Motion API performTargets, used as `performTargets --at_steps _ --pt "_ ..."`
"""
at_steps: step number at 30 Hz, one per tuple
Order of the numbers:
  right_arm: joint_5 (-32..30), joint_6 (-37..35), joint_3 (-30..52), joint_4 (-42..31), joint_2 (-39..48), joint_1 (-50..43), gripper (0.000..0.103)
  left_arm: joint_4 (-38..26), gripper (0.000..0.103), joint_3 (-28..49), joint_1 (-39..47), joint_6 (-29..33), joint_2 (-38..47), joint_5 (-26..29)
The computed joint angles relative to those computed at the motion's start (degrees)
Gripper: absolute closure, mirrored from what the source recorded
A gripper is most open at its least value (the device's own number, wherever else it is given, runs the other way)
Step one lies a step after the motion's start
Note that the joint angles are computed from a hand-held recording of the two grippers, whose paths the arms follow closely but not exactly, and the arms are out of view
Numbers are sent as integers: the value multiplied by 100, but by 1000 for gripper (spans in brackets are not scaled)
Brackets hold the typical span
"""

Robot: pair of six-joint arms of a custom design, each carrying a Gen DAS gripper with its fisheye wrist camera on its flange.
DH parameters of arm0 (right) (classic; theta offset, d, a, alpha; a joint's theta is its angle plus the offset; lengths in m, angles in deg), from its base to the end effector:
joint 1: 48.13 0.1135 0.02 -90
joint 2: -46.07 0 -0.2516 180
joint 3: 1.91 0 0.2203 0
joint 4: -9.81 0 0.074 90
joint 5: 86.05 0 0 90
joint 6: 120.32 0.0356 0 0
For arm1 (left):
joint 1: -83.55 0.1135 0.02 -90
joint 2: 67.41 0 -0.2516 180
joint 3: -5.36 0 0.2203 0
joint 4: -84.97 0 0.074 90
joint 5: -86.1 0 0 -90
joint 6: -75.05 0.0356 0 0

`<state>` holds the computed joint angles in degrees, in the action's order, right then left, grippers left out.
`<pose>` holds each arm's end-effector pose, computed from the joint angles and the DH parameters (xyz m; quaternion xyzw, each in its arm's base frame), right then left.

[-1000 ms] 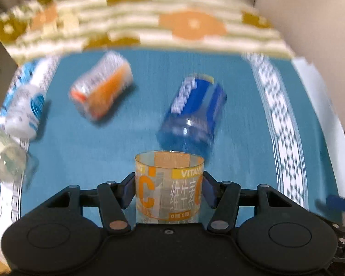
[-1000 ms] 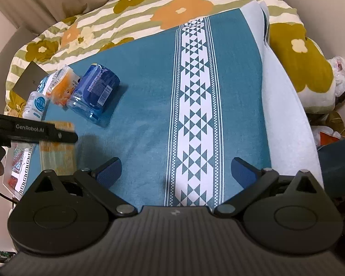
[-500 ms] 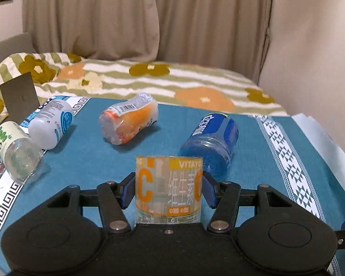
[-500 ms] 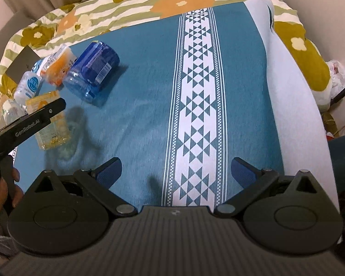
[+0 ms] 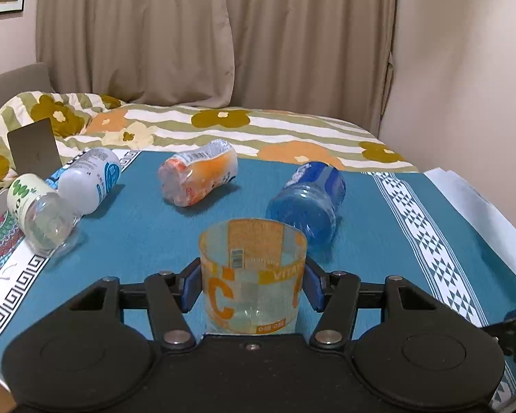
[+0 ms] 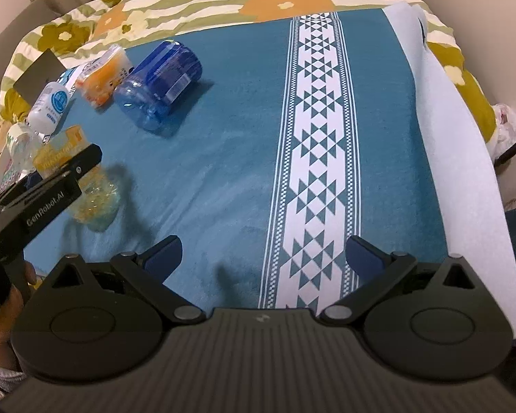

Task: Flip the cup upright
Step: 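Lift the cup with the left gripper and carry it forward, then lower the cup upright onto the cloth and open the left gripper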

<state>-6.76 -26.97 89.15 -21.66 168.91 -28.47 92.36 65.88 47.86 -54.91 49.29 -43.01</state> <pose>0.3676 0.1384 0.1116 -0.1588 0.9558 0.1349 0.2076 0.2751 -0.1700 0.0788 -0.1506 0.8770 0.0441 0.4541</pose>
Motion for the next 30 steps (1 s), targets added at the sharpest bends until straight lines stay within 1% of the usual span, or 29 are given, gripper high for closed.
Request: performTargets --at_steps 5,9,15,16,17,19,21,23,26,30 --pt "-18 20 -136 100 -97 62 0 -489 40 -6 -30 -216 -207 170" --pt "-43 61 -200 129 -163 99 0 -821 40 120 -23 -123 -274 297" --pt "-57 118 -243 161 -196 127 0 -1039 39 259 43 59 -277 405" --pt "-60 134 -253 164 -200 128 0 -1067 35 280 51 115 -275 423" --pt "-61 150 -273 177 -210 129 0 -1096 21 301 70 172 -278 443" --pt "-73 182 -302 191 -237 123 0 -1166 4 327 24 209 -269 314" --pt "-71 208 -334 197 -278 108 0 -1202 3 293 -11 245 -356 245" --pt "-48 249 -338 158 -338 99 0 -1386 3 301 29 302 -508 421" --pt "-51 311 -330 42 -497 89 0 -1921 3 325 73 186 -897 567" --pt "13 399 -202 -305 -816 161 0 -2791 2 325 203 22 -1771 852"
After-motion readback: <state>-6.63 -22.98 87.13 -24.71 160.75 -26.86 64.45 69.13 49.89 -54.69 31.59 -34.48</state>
